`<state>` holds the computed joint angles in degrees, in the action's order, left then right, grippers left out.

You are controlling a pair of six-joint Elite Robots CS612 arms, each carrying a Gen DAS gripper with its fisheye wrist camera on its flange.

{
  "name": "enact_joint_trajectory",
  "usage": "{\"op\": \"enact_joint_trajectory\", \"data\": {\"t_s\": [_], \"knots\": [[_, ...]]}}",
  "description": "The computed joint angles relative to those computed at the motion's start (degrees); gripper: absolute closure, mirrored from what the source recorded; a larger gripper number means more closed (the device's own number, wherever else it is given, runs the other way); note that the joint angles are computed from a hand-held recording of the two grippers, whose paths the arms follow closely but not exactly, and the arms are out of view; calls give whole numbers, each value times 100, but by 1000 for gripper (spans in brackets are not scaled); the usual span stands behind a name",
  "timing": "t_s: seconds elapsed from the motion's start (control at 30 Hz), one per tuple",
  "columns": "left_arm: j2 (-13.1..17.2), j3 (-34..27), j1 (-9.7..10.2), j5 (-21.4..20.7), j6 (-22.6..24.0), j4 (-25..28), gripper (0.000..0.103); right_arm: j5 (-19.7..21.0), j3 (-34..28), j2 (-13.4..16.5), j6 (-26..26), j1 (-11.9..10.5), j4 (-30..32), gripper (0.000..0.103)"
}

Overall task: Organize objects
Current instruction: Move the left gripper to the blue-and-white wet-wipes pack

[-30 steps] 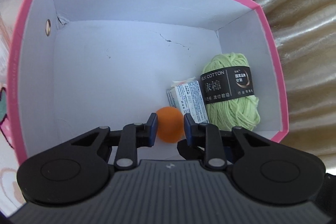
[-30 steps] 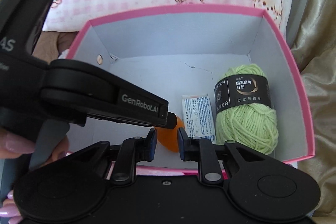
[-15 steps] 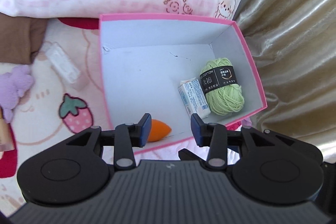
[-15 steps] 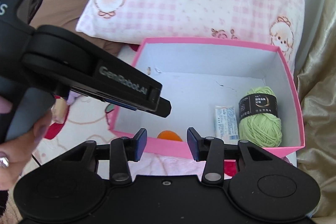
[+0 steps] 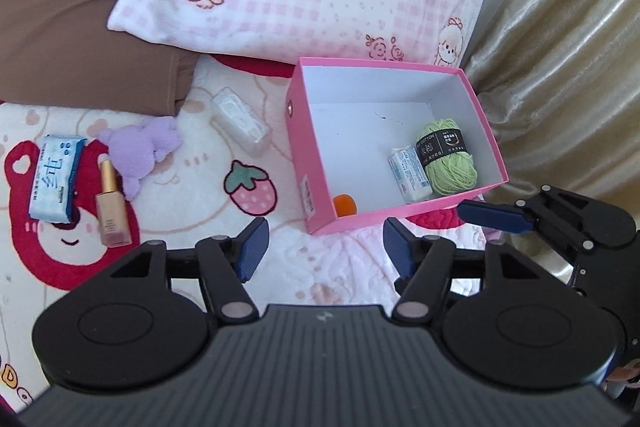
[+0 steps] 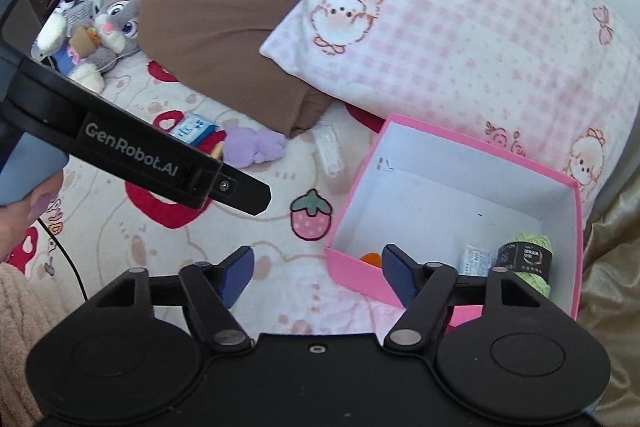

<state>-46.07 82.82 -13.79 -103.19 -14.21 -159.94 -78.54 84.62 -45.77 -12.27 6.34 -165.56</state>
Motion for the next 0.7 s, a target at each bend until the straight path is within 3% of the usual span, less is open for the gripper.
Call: {"op": "enact_joint_trajectory", "data": {"t_s": [0.2,0.4,0.53,0.7], "knots": [[-152,351,213,210,-273,-451,28,500,-192,125,-323,134,-147,20],[0,315,487,393,-858,-827,22,997,-682,484,-412,263,-311,13],[138,211,635,823,-1076,-789,18,1227,-1111,821,-273,336,-531,12],[375,81,889,850,-1228,-1025,7,1729,-1702,1312,142,393,-904,12]]}}
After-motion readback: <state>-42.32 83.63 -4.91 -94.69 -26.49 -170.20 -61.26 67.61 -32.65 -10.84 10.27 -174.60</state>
